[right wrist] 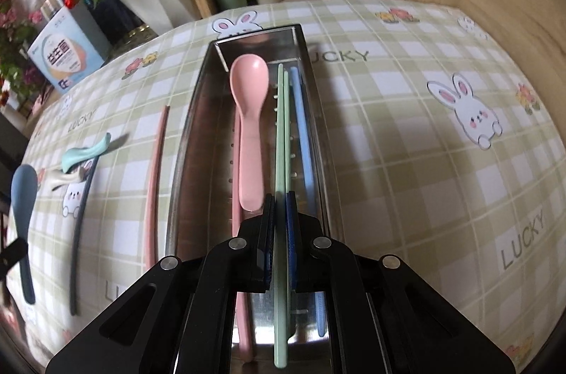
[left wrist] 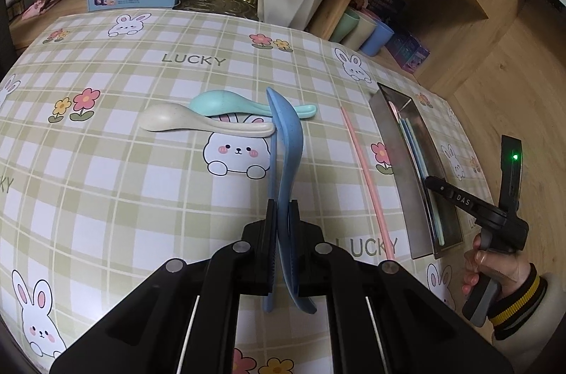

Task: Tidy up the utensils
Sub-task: 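Carry the green chopstick and blue spoon over the steel tray with both tools, then open the right tool over the tray while the left tool lowers the blue spoon in and opens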

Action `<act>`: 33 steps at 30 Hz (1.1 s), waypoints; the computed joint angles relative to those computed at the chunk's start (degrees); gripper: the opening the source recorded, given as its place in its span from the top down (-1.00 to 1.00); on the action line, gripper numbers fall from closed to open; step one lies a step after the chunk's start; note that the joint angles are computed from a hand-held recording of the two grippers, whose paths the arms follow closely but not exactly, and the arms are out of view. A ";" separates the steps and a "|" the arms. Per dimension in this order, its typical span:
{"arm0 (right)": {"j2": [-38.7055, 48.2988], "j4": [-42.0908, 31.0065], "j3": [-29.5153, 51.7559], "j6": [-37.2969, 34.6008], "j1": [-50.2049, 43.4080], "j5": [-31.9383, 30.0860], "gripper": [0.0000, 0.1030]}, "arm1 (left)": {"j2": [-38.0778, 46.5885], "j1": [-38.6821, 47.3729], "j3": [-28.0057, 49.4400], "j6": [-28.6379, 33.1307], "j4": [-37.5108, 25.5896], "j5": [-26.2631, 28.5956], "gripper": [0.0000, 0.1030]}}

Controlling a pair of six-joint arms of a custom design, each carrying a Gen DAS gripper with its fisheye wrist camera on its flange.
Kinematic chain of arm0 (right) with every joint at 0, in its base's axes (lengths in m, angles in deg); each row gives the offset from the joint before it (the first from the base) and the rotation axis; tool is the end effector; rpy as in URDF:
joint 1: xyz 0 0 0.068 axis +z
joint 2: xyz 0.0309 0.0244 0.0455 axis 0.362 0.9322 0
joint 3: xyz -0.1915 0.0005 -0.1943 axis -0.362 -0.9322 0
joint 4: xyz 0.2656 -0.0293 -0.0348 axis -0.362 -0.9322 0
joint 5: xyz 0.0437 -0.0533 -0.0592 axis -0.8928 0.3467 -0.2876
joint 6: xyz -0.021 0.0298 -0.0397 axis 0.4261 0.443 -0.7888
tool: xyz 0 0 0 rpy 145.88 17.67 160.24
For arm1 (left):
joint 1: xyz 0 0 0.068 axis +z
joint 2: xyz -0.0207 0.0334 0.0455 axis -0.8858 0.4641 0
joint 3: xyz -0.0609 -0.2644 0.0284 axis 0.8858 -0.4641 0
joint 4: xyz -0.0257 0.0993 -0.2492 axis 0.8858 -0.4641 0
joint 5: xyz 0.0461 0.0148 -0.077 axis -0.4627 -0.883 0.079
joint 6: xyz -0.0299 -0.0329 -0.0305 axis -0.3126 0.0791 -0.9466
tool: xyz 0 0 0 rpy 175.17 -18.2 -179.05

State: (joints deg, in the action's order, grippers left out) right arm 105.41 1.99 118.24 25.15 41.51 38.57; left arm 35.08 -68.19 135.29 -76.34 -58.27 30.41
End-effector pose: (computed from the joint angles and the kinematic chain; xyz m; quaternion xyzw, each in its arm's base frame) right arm 0.1855 0.0660 0.2675 0.0361 0.9612 0.0699 0.2646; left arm 0.1180 -0.0196 0.3201 -0.0405 0.9416 -0.1559 0.2957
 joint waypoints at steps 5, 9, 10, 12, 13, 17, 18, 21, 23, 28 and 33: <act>-0.30 -0.31 -0.14 1.51 -0.45 -1.37 0.88 | 0.64 -2.84 0.46 -1.52 0.44 -1.19 0.88; -1.84 -0.94 0.02 1.80 0.22 -1.50 0.85 | 1.37 -6.05 0.77 -3.27 1.23 -2.76 0.88; -2.30 -1.22 0.11 1.90 0.27 -1.75 0.85 | 1.48 -6.73 0.83 -3.66 1.36 -3.10 0.88; -3.33 -1.82 0.26 2.12 0.39 -1.92 0.85 | 1.74 -8.36 0.93 -4.56 1.63 -3.96 0.88; -4.00 -2.37 0.44 2.20 0.43 -2.00 0.85 | 2.01 -9.24 1.10 -5.02 1.79 -4.38 0.88; -5.93 -4.83 1.73 2.69 1.89 -0.67 0.84 | 3.35 -13.16 1.82 -7.25 2.57 -6.42 0.88; -5.91 -6.10 2.47 2.75 2.56 0.52 0.84 | 3.94 -14.37 2.14 -7.91 2.84 -7.05 0.88; -5.90 -8.46 4.01 1.99 2.58 2.36 0.84 | 5.95 -18.25 3.18 -9.82 3.88 -9.01 0.88; -5.55 -9.57 5.01 0.24 1.14 2.31 0.84 | 7.63 -20.57 4.09 -10.72 4.81 -10.16 0.88; -5.39 -10.74 6.50 -4.14 -4.97 -1.00 0.82 | 13.66 -26.64 7.49 -13.26 7.49 -12.42 0.88; -5.11 -9.87 6.93 -8.10 -10.17 -2.32 0.08 | 21.77 -30.55 11.89 -15.97 9.95 -11.57 0.88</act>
State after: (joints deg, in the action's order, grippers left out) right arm 100.30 -7.88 125.17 17.04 31.34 36.25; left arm 56.85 -98.74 147.18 -92.31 -48.32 18.85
